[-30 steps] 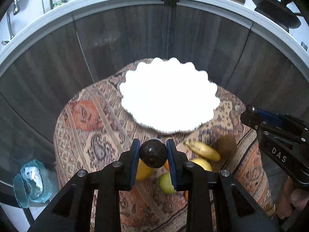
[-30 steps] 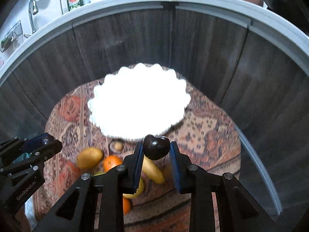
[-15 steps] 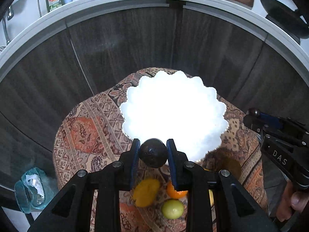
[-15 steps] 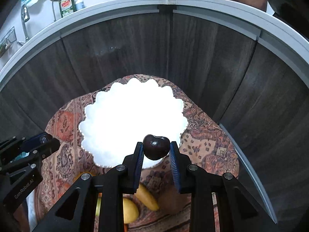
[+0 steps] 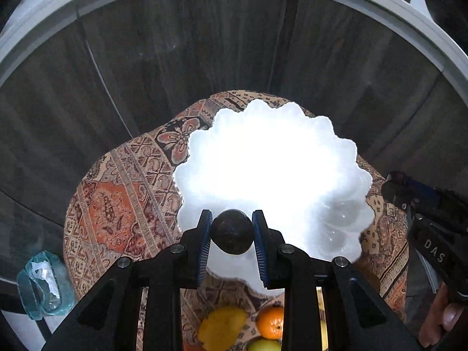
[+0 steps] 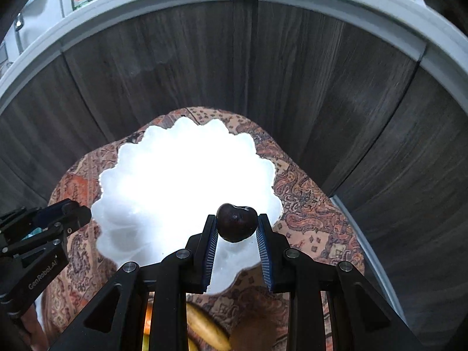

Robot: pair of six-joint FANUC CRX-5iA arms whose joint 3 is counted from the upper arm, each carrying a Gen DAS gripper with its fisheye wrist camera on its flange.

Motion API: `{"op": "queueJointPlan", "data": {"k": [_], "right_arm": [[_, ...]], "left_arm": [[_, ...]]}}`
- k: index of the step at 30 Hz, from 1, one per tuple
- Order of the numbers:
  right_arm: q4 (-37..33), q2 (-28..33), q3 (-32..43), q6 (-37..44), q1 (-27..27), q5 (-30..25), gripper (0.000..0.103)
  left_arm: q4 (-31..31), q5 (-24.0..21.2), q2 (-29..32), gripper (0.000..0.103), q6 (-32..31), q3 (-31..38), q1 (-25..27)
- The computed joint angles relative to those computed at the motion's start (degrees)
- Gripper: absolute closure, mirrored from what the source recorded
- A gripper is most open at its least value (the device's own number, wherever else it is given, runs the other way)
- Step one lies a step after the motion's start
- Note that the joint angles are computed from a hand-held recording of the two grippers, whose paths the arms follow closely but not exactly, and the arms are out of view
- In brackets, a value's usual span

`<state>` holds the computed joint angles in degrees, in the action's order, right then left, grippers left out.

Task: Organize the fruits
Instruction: 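Lift both held plums and carry them over the white scalloped bowl, then open the left tool over the bowl while the right tool releases its plum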

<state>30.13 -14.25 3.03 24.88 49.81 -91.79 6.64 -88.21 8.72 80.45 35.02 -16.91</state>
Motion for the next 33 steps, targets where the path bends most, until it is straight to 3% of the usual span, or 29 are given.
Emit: {"op": "queueJointPlan", "data": {"k": [6, 16, 18, 20, 22, 24, 29, 33], "right_arm": [[-6.04, 1.56, 0.41, 1.31, -4.91, 1.98, 0.075], [-9.66, 2.24, 0.02, 2.45, -7.74, 2.51, 0.074], [-9.37, 2.39, 0.13, 2.60, -7.67, 2.26, 0.073], [-8.79, 2.57, 0.31, 2.37, -7.53, 1.77, 0.060], [-7.02, 2.61, 0.23, 1.21, -6.74, 0.99, 0.037], [-5.89, 2.86, 0.44, 0.79, -6.33, 0.31, 0.030], [-3.88, 3.64, 1.71, 0.20, -5.28, -1.90, 0.023], [-2.64, 3.65, 2.29, -0.39, -4.45, -2.88, 0.020]], "left_arm": [[-1.64, -1.15, 3.13, 0.075, 0.51, 2.40, -0.82], [-1.67, -3.61, 5.29, 0.074, 0.81, 2.96, -0.97], [-2.26, -3.65, 5.20, 0.056, 0.93, 3.01, -1.13], [-2.80, -3.23, 4.87, 0.045, 1.24, 2.90, -1.15], [-3.51, -3.03, 4.69, 0.040, 1.66, 3.23, -1.25], [-4.33, -3.24, 4.78, 0.035, 2.07, 3.99, -1.42], [-7.41, -2.83, 4.16, 0.014, 3.06, 5.32, -1.95], [-7.79, -2.66, 3.62, 0.011, 3.19, 5.79, -1.77]]}}
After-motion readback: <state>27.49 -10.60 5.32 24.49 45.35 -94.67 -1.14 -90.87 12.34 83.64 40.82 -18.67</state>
